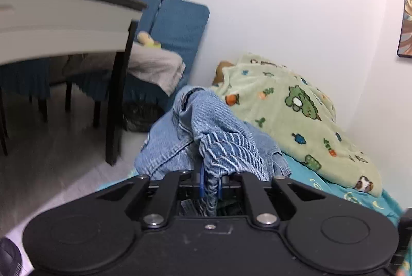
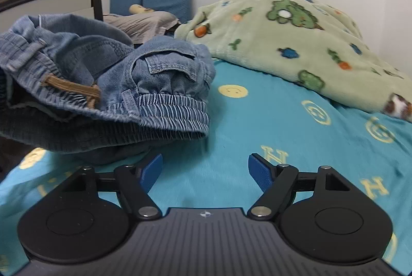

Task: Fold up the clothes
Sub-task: 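Grasp the jeans waistband with the right gripper while the left gripper holds its edge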

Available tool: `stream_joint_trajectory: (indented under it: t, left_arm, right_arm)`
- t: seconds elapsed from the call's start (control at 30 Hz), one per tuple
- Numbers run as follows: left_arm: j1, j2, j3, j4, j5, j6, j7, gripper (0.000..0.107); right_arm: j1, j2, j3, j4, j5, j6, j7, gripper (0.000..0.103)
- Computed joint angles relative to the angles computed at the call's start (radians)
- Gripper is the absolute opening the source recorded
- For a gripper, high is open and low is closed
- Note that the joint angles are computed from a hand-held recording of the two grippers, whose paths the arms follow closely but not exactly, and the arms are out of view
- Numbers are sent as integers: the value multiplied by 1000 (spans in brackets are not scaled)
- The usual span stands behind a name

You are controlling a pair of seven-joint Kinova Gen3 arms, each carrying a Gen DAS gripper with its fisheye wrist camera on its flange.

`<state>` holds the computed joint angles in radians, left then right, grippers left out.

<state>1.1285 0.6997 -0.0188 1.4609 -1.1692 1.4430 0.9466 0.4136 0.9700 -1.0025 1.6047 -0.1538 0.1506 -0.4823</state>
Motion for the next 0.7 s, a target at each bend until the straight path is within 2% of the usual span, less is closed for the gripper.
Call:
stream_joint_trajectory:
  t: [0.1, 0.2, 0.33, 0.4, 0.47, 0.57, 0.6, 0.7]
  left_arm:
    - [3, 2, 2, 10, -1, 4, -4, 8]
    - [14, 0, -4, 27, 6, -7, 34, 8]
    - [13, 6, 7, 27, 2, -1, 42, 8]
    - [15, 9, 6, 28, 0, 3, 45, 8]
    - [17, 7, 5, 38, -4, -1, 61, 8]
    - [16, 10, 7, 33, -5, 4, 63, 8]
    - [19, 12, 7, 28, -11, 8, 54, 8]
    - [29, 21, 6, 9, -31, 22, 17, 8]
  right_arm:
    - [-65, 24, 31, -65, 0, 20, -4, 60]
    - [-110, 57, 34, -124, -7, 47, 23, 52]
    - [-215, 49, 141, -190, -7, 57, -17, 49]
    - [-202, 89, 109, -211, -44, 57, 12, 48]
    - [-161, 151, 31, -219, -66, 51, 73, 41]
    - [-142, 176, -16, -223, -75, 46, 114, 20]
    - [-124, 186, -42, -219, -84, 41, 120, 8]
    - [-69, 215, -119, -220, -125, 47, 116, 7]
